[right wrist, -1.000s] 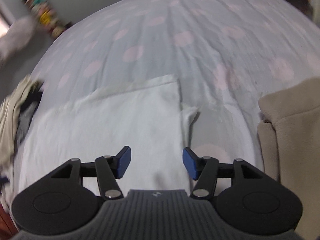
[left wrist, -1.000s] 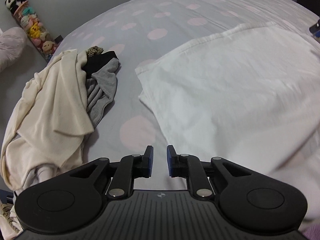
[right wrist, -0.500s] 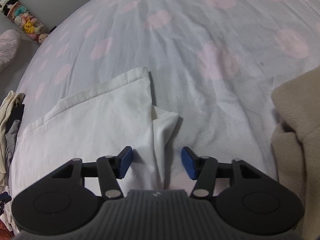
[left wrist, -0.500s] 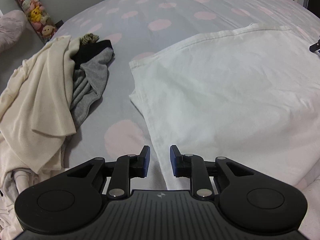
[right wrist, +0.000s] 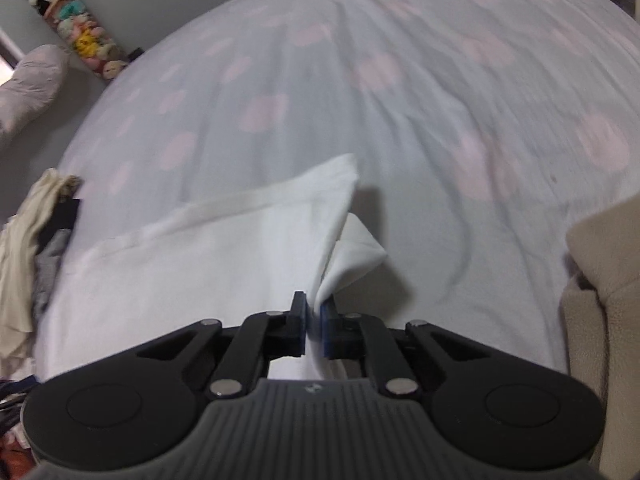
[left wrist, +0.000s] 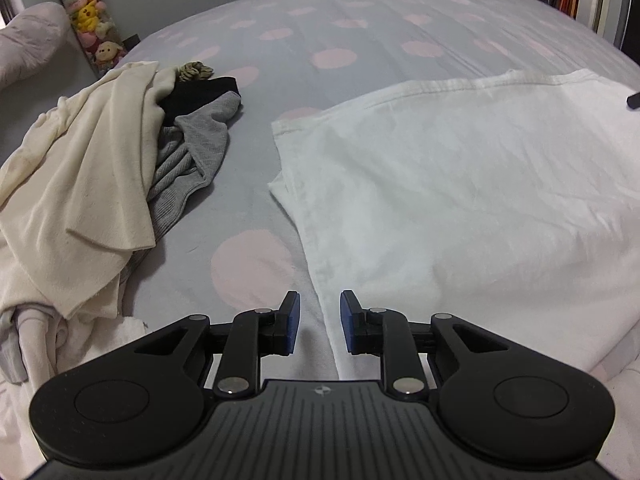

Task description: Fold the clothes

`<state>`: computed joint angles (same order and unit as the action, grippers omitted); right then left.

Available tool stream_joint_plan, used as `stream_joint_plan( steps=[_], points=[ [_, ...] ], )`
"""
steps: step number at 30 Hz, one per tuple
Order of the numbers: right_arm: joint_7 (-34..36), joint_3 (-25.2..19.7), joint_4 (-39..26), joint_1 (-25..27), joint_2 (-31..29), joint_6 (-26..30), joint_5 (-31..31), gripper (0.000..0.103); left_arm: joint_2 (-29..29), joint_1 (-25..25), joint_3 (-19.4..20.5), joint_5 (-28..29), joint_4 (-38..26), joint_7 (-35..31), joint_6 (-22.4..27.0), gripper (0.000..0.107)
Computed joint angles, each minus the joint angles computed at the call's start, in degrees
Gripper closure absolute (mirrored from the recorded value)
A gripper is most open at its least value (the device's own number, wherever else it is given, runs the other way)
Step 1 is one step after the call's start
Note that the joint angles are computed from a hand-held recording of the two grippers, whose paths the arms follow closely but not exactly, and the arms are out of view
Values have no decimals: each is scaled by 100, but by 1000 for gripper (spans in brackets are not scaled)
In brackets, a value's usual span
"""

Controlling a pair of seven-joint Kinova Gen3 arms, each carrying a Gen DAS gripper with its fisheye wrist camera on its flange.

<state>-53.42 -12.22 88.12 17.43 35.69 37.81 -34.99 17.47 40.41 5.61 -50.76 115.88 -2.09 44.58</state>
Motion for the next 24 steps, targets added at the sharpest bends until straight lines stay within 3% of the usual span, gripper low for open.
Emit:
stream_joint_plan(
  steps=[6, 12, 19, 24],
  points=[
    [-374, 33, -88, -358, -628, 703, -72, 95, -79, 234, -28, -559, 255, 690, -40, 87],
    [-708, 76, -223, -1025, -1001, 1019, -217, 95, -197, 273, 85, -1057, 638, 1536, -224, 87],
    [-1183, -2, -592, -2009, -830, 988, -43, 95, -377, 235, 257, -1529, 1021, 2365, -265, 87],
    [-1557, -173, -899, -2624, -345, 851, 95, 95, -473, 136, 380, -1778, 1255, 2862, -282, 87]
  ],
)
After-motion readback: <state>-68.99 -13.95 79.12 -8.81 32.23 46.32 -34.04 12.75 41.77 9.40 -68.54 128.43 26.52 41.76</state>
